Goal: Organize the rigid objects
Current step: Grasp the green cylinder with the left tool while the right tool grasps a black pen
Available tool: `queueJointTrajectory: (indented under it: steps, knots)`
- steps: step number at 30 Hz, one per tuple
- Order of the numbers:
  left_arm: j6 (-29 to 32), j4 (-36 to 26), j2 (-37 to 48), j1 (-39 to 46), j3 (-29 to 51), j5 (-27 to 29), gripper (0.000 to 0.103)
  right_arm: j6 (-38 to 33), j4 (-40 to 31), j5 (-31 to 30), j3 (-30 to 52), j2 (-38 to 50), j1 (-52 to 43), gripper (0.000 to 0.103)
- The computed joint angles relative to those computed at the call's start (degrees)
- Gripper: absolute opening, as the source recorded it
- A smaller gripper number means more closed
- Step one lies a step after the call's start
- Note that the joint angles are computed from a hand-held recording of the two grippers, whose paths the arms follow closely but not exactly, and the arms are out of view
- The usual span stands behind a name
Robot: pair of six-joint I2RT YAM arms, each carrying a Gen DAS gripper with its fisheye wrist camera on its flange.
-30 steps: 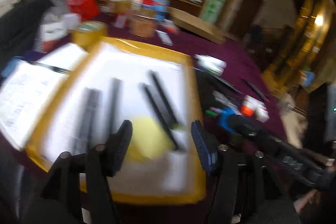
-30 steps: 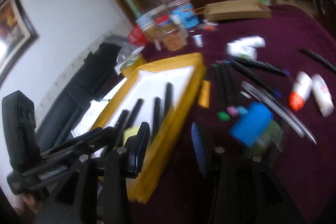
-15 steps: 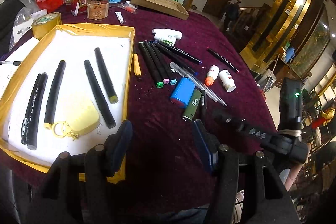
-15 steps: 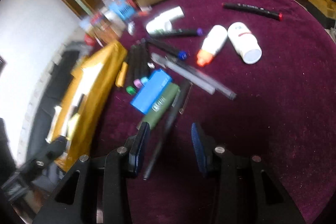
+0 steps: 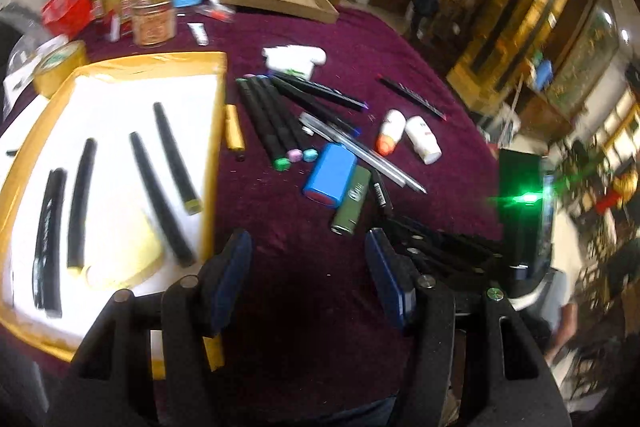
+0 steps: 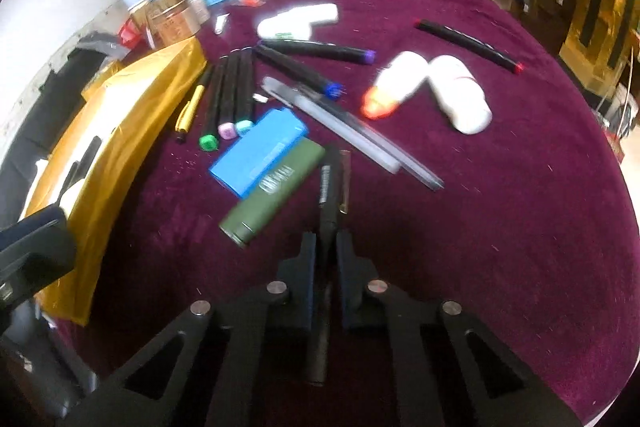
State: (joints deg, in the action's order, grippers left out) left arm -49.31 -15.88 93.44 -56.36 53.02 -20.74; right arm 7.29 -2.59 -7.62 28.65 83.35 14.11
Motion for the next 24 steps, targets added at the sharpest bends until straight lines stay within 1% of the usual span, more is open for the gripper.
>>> queueJointTrajectory:
  steps: [3, 5, 6, 8, 11, 13, 14, 16, 17, 20, 22, 24]
  knots:
    - [2.70, -0.82, 5.85, 0.63, 5.20, 2.28, 0.058, -3.25, -0.56, -4.89, -2.24, -2.52, -5.82, 0.008]
    - [5.35, -0.32, 10.01, 1.89, 8.49, 6.52, 0.058, -4.37, 0.78, -9.30, -3.11, -2.01, -9.75, 0.008]
    - [5.74, -1.15, 12.22, 2.36, 10.62, 7.63, 0.058, -4.90, 1.40, -12.15, -3.64, -1.78, -11.97, 0.008]
    - [7.56, -1.02, 16.18, 3.49, 14.05, 10.38, 0.057, -4.96, 2.23, -14.65, -4.53, -1.96, -13.88, 0.008]
    - [8.45, -2.53, 20.99, 4.82, 18.56, 12.32, 0.051, -4.59, 3.44, -15.57, -5.34, -2.18, -14.43, 0.008]
    - [9.13, -4.00, 24.03, 5.27, 21.29, 12.23, 0.042, -4.06, 3.94, -15.81, -5.59, -2.23, -14.45, 0.008]
    - [9.29, -3.94, 24.45, 5.04, 21.60, 10.88, 0.040, -4.04, 4.05, -15.74, -5.66, -2.24, -14.36, 0.008]
    - [8.81, -6.17, 24.70, 4.30, 22.79, 8.38, 0.023, -4.49, 4.14, -15.53, -5.78, -2.32, -14.20, 0.009]
    - [8.50, -6.67, 24.31, 3.98, 22.53, 7.84, 0.021, -4.69, 4.15, -15.46, -5.81, -2.39, -14.09, 0.009]
    - [7.82, -6.82, 21.59, 2.52, 19.43, 7.58, 0.020, -5.22, 4.05, -15.27, -5.65, -2.30, -13.96, 0.009]
    - [6.80, -6.17, 18.91, 0.77, 15.75, 7.81, 0.019, -5.22, 3.93, -15.84, -5.53, -2.09, -14.34, 0.009]
    - [5.32, -6.32, 17.31, -1.16, 13.63, 6.29, 0.019, -5.43, 3.67, -16.48, -5.27, -1.75, -14.71, 0.009]
